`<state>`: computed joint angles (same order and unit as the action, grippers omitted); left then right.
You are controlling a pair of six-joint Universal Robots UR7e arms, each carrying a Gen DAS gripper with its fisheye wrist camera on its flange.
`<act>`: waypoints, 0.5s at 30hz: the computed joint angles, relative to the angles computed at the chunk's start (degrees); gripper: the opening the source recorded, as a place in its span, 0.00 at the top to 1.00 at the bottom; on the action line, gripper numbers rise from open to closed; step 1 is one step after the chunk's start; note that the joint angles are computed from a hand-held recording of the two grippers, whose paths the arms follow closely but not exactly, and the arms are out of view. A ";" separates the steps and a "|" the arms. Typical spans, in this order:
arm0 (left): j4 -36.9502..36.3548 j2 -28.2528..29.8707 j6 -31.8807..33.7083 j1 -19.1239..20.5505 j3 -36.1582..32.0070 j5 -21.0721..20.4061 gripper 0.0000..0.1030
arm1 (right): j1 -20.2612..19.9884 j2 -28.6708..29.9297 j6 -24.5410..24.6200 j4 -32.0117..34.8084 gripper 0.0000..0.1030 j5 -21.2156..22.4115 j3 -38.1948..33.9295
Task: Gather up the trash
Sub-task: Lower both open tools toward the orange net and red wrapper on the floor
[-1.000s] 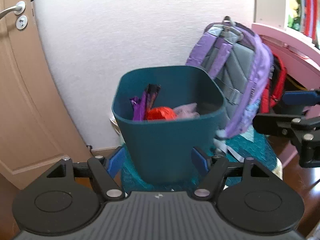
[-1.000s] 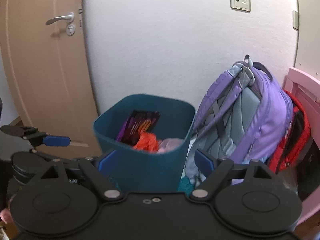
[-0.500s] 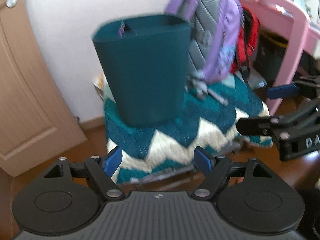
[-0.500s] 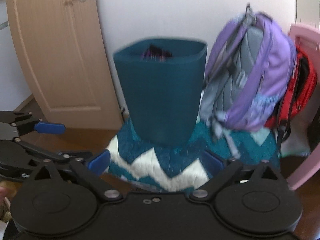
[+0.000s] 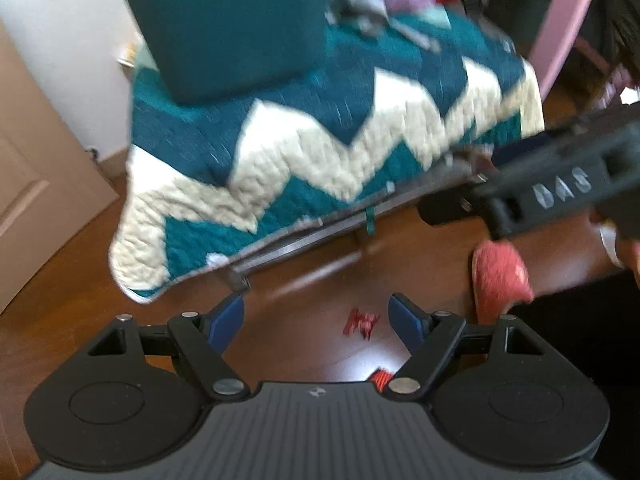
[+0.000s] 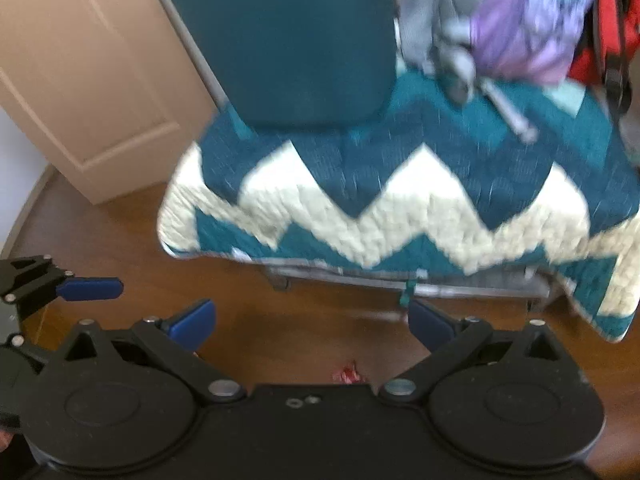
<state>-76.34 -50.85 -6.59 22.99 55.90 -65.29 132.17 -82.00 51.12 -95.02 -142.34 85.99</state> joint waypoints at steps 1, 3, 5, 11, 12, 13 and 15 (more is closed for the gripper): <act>0.08 -0.11 1.49 0.47 1.35 -0.99 0.23 | -1.22 -0.35 0.75 0.09 0.00 1.03 1.02; 0.20 -0.46 4.25 1.15 4.14 -2.62 0.23 | -3.80 -1.24 2.37 -0.01 0.00 3.52 3.17; 0.11 -0.90 8.36 1.67 7.46 -4.30 0.23 | -6.45 -1.91 2.19 -1.16 0.00 5.54 5.63; -1.27 -0.92 15.74 3.11 15.25 -6.62 0.23 | -13.89 -2.49 -1.27 -4.63 0.00 10.37 12.01; -1.58 -0.73 16.29 3.39 16.02 -6.75 0.23 | -14.87 -2.36 -1.95 -5.17 0.00 10.97 12.71; -2.33 -0.71 17.06 3.69 17.23 -6.83 0.23 | -16.07 -2.34 -2.98 -6.24 0.00 11.63 13.82; -4.38 -0.97 18.58 3.97 19.87 -6.34 0.23 | -18.10 -2.05 -4.93 -8.31 0.01 12.91 15.41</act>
<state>-80.72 -51.81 11.99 26.96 75.77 -71.63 114.07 -84.04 46.19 -103.34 -129.43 101.41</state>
